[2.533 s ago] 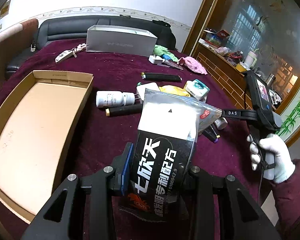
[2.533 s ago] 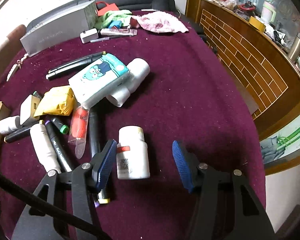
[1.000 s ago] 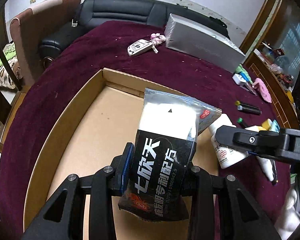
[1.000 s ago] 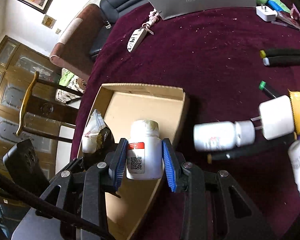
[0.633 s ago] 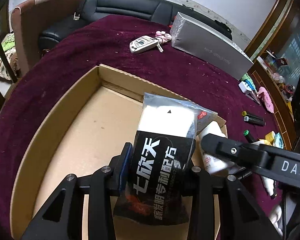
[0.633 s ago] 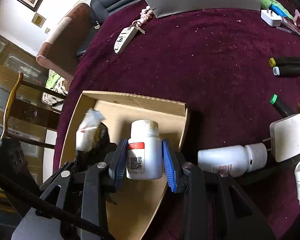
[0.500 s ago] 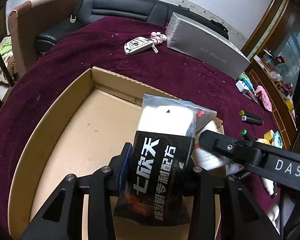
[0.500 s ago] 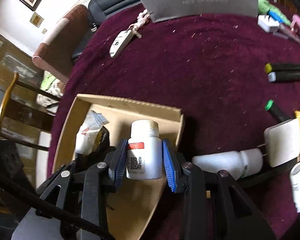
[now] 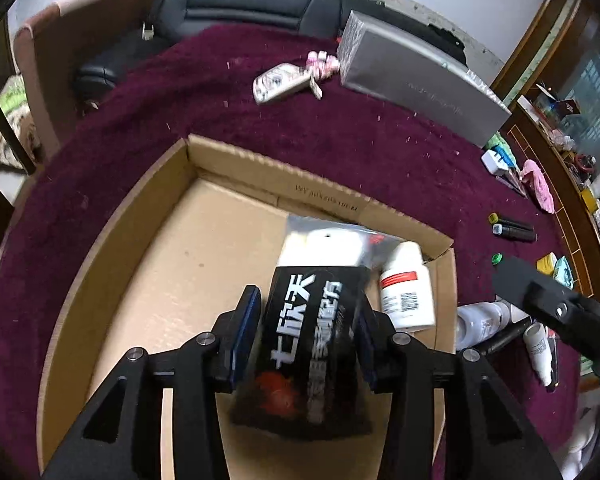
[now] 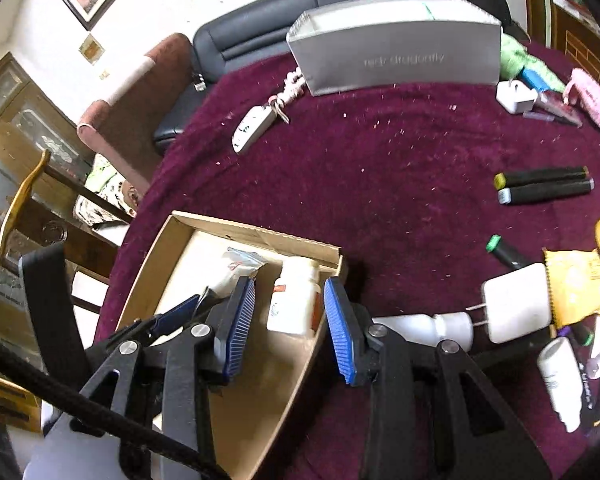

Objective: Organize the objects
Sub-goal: 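Lower the snack packet and pill bottle into the cardboard box and open both tools, then grasp a black marker with the left tool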

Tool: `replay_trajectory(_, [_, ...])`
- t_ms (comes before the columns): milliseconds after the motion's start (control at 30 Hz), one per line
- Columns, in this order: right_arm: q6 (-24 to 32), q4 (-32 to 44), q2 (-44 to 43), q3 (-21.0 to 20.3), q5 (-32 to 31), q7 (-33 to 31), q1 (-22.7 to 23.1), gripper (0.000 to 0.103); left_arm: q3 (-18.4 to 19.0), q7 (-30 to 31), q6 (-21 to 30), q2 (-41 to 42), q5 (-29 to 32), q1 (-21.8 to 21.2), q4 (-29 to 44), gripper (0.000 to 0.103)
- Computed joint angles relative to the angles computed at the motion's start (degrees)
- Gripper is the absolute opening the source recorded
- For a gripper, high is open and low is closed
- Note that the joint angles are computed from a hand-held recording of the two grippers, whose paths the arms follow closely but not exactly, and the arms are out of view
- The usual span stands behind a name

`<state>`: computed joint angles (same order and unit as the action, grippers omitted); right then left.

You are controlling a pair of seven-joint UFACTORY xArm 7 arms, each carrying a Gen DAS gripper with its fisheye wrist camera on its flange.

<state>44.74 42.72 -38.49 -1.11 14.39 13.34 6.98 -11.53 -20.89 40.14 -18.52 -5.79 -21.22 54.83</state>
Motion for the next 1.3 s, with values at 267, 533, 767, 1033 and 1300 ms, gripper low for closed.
replay_trajectory(267, [4.97, -6.07, -12.88, -2.42, 0.92, -2.69, -0.19, 0.042, 3.89, 1.09, -13.48, -16.16, -4.89, -3.32, -16.55, 0.059])
replay_trajectory(533, [8.58, -11.81, -23.0, -5.0, 1.64, -1.3, -3.03, 0.044, -2.55, -9.37, -6.44, -18.61, -0.89, 1.07, -17.38, 0.064])
replay_trajectory(767, [13.79, -14.04, -31.13, -9.09, 0.42, -2.16, -7.29, 0.048, -4.54, -12.19, -5.21, -21.33, 1.27, -1.94, -18.44, 0.064])
replay_trajectory(1033, [18.71, -15.76, -37.81, -17.93, -3.4, -5.21, -18.19, 0.053, -0.5, -11.12, -8.02, -24.73, -5.61, -8.88, -17.7, 0.064])
replay_trajectory(1300, [16.58, -16.43, -34.64, -24.82, -5.25, -11.27, -26.19, 0.053, -5.32, -6.74, -8.43, -9.13, -7.95, -14.28, -7.16, 0.064])
